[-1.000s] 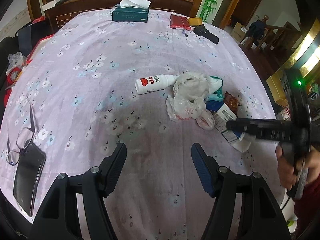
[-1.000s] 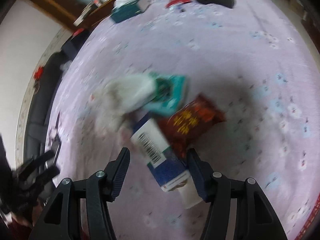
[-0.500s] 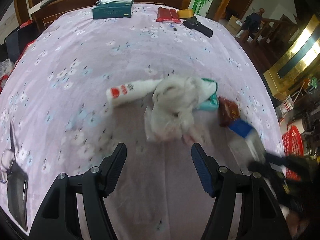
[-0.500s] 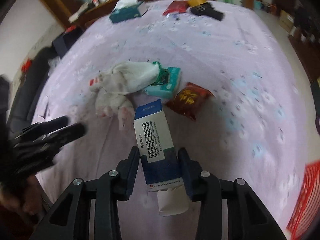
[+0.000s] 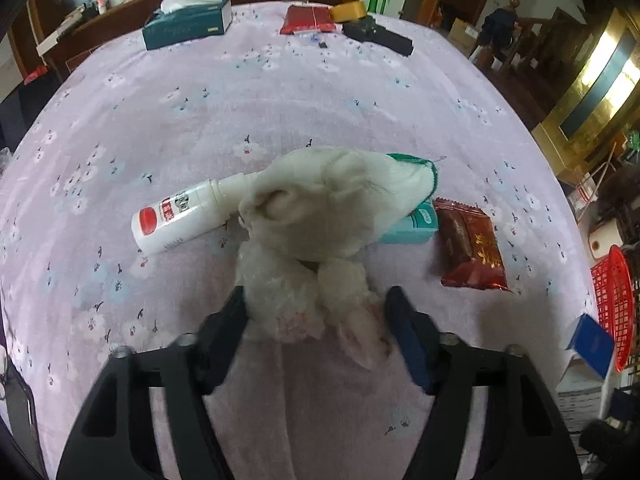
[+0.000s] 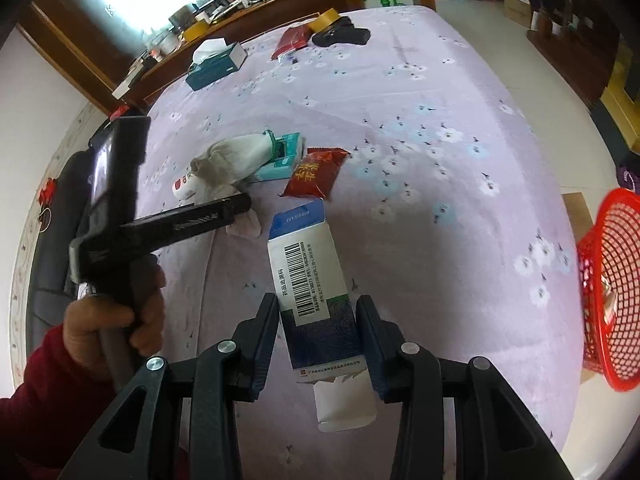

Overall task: Collect trash
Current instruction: 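Grasp the clear plastic bag with the left tool while the right tool holds the box, then carry the plastic bag and medicine box over the red wastebasket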

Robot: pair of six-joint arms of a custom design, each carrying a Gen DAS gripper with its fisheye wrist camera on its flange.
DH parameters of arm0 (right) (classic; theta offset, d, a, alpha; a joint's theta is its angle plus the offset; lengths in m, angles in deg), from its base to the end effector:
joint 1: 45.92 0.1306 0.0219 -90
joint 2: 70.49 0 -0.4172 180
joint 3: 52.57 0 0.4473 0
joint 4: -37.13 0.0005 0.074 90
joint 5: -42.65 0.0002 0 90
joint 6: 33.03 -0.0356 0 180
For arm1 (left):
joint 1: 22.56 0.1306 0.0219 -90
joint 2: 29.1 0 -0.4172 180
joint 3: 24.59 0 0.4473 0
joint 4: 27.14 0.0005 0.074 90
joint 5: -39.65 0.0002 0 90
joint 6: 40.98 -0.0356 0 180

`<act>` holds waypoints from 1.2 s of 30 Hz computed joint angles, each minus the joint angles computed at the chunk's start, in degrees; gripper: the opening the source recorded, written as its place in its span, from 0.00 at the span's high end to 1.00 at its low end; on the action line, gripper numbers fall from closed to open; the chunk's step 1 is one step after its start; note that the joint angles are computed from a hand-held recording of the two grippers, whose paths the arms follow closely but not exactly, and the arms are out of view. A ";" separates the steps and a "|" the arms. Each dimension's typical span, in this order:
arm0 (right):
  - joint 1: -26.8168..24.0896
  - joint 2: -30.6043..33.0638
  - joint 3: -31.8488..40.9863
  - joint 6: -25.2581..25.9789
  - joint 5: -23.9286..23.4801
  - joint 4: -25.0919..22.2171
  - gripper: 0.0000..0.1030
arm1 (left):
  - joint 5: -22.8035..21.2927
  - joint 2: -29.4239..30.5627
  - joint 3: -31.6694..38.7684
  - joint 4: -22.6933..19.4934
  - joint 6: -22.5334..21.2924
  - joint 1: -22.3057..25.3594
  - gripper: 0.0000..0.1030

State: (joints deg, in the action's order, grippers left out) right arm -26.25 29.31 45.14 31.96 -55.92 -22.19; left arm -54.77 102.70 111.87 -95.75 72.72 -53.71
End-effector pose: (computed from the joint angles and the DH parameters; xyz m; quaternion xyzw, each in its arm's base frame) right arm 0.5558 0.2038 0.4294 0.0266 0.9661 0.1606 0.2002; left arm 0.6804 -0.4086 0.3795 0.0546 0.9721 -0.0704 0.2172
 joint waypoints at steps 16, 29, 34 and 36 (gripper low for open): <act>1.83 -3.55 -3.36 -2.47 4.90 1.46 0.58 | -4.06 -16.65 -20.67 11.27 -6.23 -3.93 0.56; 1.26 -7.03 -5.63 -6.63 7.39 2.24 0.58 | -3.96 -16.25 -17.41 11.46 -12.44 -7.44 0.55; 0.83 -8.31 -6.41 -7.24 8.48 2.55 0.58 | -4.90 -15.56 -16.08 11.58 -14.09 -8.33 0.55; 0.56 -8.89 -6.84 -7.55 8.60 2.68 0.58 | -5.52 -15.36 -15.65 11.76 -14.80 -8.70 0.55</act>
